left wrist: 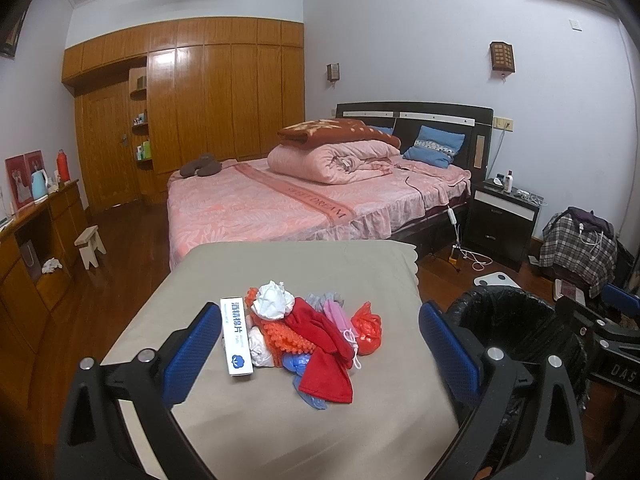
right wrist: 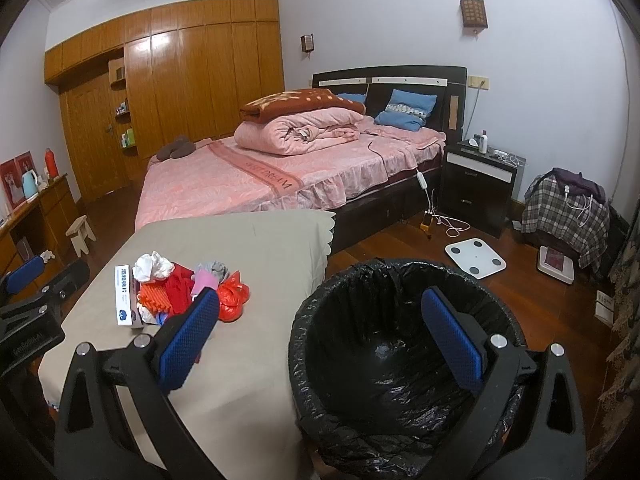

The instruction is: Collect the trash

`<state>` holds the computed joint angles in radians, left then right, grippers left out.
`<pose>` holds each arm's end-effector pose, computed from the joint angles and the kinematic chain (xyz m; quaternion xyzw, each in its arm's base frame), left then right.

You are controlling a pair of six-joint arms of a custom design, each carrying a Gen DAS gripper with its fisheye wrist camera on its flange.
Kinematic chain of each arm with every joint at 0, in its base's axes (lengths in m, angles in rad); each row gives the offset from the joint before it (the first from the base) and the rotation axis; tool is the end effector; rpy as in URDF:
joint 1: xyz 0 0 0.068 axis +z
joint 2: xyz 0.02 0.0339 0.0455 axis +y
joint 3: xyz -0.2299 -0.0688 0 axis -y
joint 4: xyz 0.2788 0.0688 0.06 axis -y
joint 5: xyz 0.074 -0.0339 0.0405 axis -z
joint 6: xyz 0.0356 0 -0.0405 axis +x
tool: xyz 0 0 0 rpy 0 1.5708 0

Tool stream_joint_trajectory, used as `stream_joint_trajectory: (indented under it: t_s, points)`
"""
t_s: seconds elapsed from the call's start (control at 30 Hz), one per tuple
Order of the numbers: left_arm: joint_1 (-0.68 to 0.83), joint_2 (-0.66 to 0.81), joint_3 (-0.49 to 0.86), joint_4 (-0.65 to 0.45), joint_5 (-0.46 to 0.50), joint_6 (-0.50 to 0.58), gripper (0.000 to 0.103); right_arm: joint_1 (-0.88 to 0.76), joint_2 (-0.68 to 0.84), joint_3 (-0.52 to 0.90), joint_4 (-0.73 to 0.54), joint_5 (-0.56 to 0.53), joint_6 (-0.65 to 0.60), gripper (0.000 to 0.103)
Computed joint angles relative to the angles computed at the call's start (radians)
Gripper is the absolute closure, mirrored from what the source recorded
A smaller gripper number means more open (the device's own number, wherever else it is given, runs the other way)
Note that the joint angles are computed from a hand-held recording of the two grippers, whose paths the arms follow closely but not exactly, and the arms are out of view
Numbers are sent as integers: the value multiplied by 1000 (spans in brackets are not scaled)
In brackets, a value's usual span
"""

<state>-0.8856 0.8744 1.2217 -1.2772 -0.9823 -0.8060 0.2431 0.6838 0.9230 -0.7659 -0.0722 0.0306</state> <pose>0.1307 -0.1131 0.3660 -0.1151 0.8422 0.0889 0.5192 0.1868 0.0490 0.3280 -0.1098 0.8594 0.0990 0.4894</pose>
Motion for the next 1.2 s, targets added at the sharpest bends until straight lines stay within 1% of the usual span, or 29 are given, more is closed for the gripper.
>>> stream_joint_trajectory:
  t_s: [0.2, 0.27, 0.43, 0.5, 0.6, 0.7, 0.83, 0.9, 1.0, 1.2]
  points:
    - [1, 0, 1, -4, 1, -4, 6, 24, 4, -9, 6, 17, 11, 5]
    - [35, -28, -61, 65, 19, 38, 6, 37, 4, -17, 12, 25, 15, 5]
    - [59, -53, -98, 94, 28, 59, 6, 80, 39, -4, 28, 53, 32, 5]
    - [89, -61, -106, 112, 38, 87, 6, 90, 58, 0, 45, 52, 30, 5]
    - [173, -115, -172, 161, 80, 149, 6, 127, 84, -12, 88, 71, 27, 5]
    - [260, -165, -231, 184, 110, 192, 6, 168, 121, -26, 147, 92, 28, 5]
    - [399, -224, -338, 269, 161, 290, 7, 224, 198, -43, 249, 116, 44, 5]
    - [478, -256, -395, 337, 206, 358, 10, 235, 239, -43, 289, 115, 51, 5]
    - [584, -263, -455, 415, 275, 420, 13, 261, 318, -34, 345, 126, 63, 5]
    - [716, -227, -544, 540, 388, 482, 22, 304, 461, 10, 407, 140, 79, 5]
